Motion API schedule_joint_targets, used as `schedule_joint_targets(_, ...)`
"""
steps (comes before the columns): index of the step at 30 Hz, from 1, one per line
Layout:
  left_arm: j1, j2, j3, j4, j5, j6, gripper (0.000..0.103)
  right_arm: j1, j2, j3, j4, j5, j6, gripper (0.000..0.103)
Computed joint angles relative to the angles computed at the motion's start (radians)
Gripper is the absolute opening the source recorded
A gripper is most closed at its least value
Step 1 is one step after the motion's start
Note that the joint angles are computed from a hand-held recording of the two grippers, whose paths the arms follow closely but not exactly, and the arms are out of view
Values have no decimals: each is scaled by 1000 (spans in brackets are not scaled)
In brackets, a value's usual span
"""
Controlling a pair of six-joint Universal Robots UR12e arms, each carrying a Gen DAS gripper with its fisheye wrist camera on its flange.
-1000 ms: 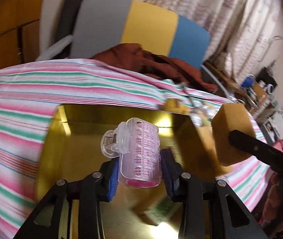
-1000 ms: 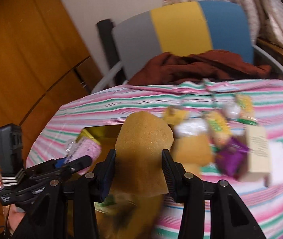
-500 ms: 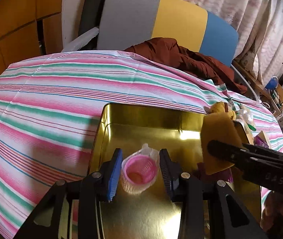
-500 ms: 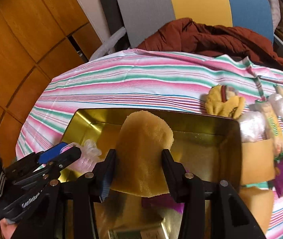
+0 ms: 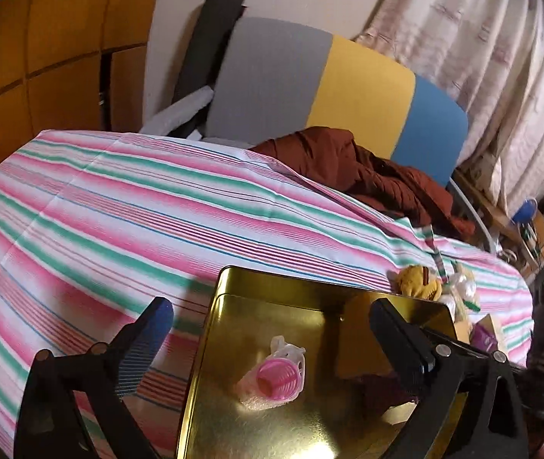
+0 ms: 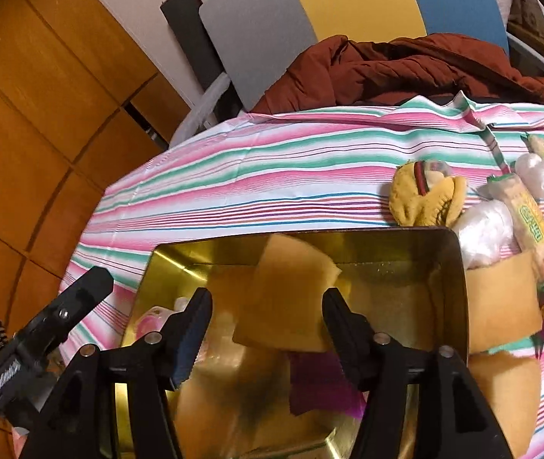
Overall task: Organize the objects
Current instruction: 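Release the pink roller into the tray with the left gripper while the right drops the sponge, then grasp the beige cardboard box with the right gripper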
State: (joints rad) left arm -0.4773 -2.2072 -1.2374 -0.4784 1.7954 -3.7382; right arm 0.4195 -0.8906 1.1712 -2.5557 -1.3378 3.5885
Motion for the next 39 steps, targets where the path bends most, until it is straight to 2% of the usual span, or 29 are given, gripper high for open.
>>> schedule_joint_targets(8,-19,16,-29,4,22,-43,103,4,-53,73,-78,-30,-52,61)
schedule_joint_targets(16,-41,9,-21,-5,-6,-20,103,1,-122,169,-167,-155,-99,61)
schedule_joint_targets(21,-57,1,-9,-5,-27,19,103,-20,-163,238,-191,-189,-56,61)
schedule_joint_targets(25,-68,1,-15,27,-38,41,103,-39,-197,297,-211,-230,-4,61)
schedule_joint_targets(32,-82,-5,-8,64,-85,58,103,-75,-264,402,-228,-331,83,61)
schedule_joint_targets(35,-89,-12,2,80,-106,74,103,-88,-283,436,-219,-329,113,61)
schedule_joint_targets(39,-98,-23,22,82,-130,97,103,-93,-294,468,-244,-274,87,61)
